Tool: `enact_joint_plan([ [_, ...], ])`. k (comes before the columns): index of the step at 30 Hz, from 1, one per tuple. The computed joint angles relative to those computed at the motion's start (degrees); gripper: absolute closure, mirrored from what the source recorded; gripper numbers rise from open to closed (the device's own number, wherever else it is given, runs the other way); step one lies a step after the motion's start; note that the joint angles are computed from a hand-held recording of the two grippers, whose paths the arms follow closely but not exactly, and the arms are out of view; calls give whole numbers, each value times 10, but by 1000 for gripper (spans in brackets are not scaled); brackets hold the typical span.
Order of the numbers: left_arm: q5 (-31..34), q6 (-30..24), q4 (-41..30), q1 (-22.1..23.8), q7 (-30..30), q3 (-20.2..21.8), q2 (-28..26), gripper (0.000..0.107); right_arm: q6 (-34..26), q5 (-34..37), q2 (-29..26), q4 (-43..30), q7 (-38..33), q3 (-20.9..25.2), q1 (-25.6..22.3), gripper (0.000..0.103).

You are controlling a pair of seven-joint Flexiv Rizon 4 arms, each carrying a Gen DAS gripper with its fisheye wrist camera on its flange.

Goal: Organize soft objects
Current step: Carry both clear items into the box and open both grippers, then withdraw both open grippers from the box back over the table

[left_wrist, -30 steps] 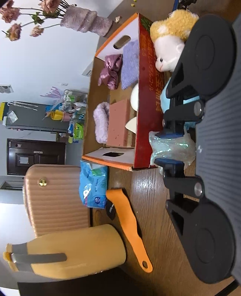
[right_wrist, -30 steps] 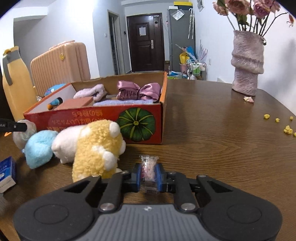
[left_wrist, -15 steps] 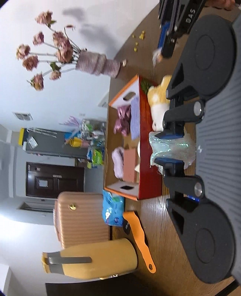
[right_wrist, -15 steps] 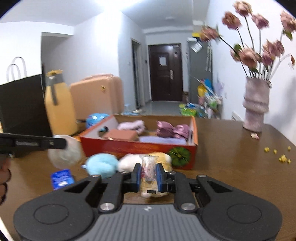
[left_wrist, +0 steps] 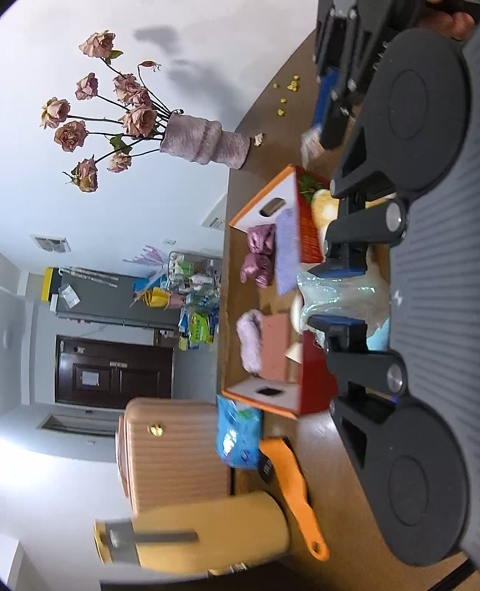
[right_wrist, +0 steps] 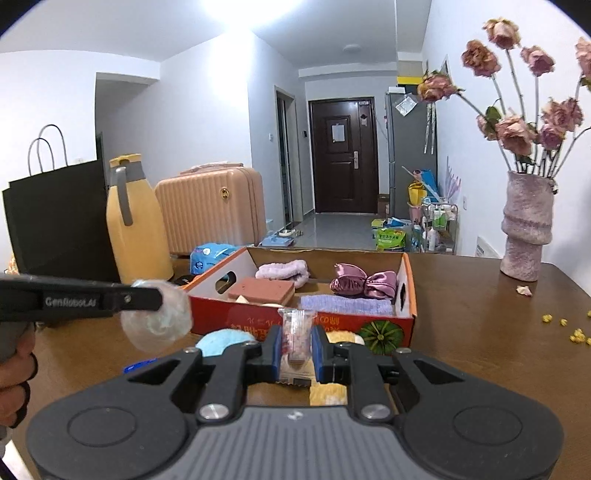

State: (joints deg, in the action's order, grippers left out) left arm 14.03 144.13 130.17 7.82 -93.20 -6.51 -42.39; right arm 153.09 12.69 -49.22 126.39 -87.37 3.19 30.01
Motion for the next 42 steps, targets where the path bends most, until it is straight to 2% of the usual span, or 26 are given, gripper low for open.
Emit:
enact_joint_plan([
  [2, 1, -53, -46, 5, 5, -15, -1, 87, -41, -22, 1, -31, 6, -9, -12, 87],
  [6, -5, -201, -167, 23, 21, -61, -24, 87, -138, -74, -3, -108, 27, -23, -41, 87],
  [10, -61, -347, -302, 15, 71, -92, -76, 86, -274, -134, -28, -224, 70, -32, -75, 87],
  [12, -101, -415, -370, -3, 98, -87, -104, 86, -345, -176, -49, -287, 101, -22, -98, 87],
  [14, -139, -480, -446, -28, 123, -70, -137, 80, -427, -235, -78, -360, 134, 9, -135, 83],
  [15, -159, -510, -478, -43, 127, -56, -150, 67, -462, -258, -96, -395, 150, 28, -151, 81],
  [16, -176, -530, -505, -55, 129, -43, -164, 58, -492, -271, -113, -430, 164, 42, -163, 71],
  [17, -188, -537, -525, -63, 133, -33, -175, 58, -514, -284, -128, -457, 172, 58, -174, 63],
  [19, -202, -531, -541, -78, 141, -13, -187, 55, -522, -289, -146, -484, 182, 65, -178, 56],
  [21, -209, -517, -534, -64, 164, -35, -190, 51, -522, -293, -154, -494, 186, 65, -178, 56],
  [23, -217, -506, -522, -61, 180, -38, -186, 49, -523, -296, -155, -495, 189, 57, -174, 56],
  [27, -230, -470, -481, -58, 197, -38, -161, 47, -505, -282, -137, -466, 198, 11, -144, 56],
  [29, -223, -432, -439, -43, 201, -51, -140, 42, -477, -266, -116, -429, 199, -19, -124, 55],
  [34, -170, -326, -293, 11, 191, -83, -73, 39, -387, -206, -55, -306, 175, -84, -68, 51],
  [38, -100, -214, -169, 49, 144, -85, -30, 32, -306, -158, -13, -202, 133, -83, -52, 49],
  [42, -93, -120, -77, 24, 88, -33, -3, 31, -208, -119, 3, -119, 86, -59, -48, 45],
])
